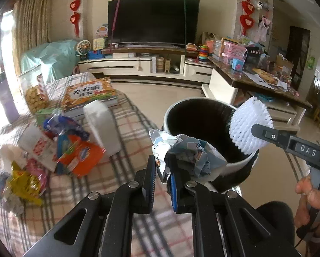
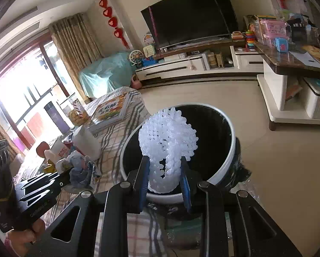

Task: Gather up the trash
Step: 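Carry the foil wad and foam net over the white trash bin with both tools, then open both tools to drop the foil wad and foam net into the bin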

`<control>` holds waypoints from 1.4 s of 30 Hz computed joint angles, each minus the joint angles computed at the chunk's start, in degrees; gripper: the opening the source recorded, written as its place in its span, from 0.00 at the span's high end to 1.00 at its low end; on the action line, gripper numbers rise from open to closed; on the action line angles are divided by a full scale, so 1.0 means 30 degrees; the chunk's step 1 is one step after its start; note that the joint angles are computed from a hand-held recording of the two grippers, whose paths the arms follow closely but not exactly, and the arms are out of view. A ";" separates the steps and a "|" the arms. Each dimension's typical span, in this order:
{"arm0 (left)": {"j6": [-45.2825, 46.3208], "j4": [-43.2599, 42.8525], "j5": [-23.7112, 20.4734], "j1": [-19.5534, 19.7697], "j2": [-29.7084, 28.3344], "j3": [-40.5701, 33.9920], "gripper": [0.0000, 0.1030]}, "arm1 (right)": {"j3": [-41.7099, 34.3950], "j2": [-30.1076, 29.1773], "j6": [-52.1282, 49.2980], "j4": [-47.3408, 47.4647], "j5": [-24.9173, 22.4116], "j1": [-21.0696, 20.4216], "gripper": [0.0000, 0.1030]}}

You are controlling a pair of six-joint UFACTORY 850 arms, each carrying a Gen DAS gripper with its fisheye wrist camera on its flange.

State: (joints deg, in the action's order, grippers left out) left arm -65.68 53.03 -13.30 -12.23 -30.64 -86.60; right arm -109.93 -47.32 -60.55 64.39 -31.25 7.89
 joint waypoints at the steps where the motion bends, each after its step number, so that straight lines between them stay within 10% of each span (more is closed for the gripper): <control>1: 0.0419 -0.0305 -0.0110 -0.0035 -0.0244 -0.0361 0.90 | -0.0230 -0.0131 0.0231 -0.0206 -0.0022 -0.0025 0.73; 28: 0.9753 -0.8194 -0.2880 -0.0241 -0.5759 -0.8503 0.88 | -0.6888 -0.4166 0.5564 -0.5160 -0.1954 -0.0329 0.67; 35: 0.8723 -0.7867 -0.3113 -0.0273 -0.5813 -0.8529 0.46 | -0.7482 -0.4562 0.7043 -0.6259 -0.2008 -0.0394 0.42; 42: 0.6038 -0.6273 -0.1844 -0.0157 -0.4162 -0.5782 0.42 | -0.5082 -0.3082 0.5188 -0.4358 -0.0757 -0.0342 0.26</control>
State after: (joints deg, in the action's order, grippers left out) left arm -47.57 34.21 -18.83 -12.70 -43.12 -103.94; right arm -125.18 -56.57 -44.98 51.32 -33.52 6.86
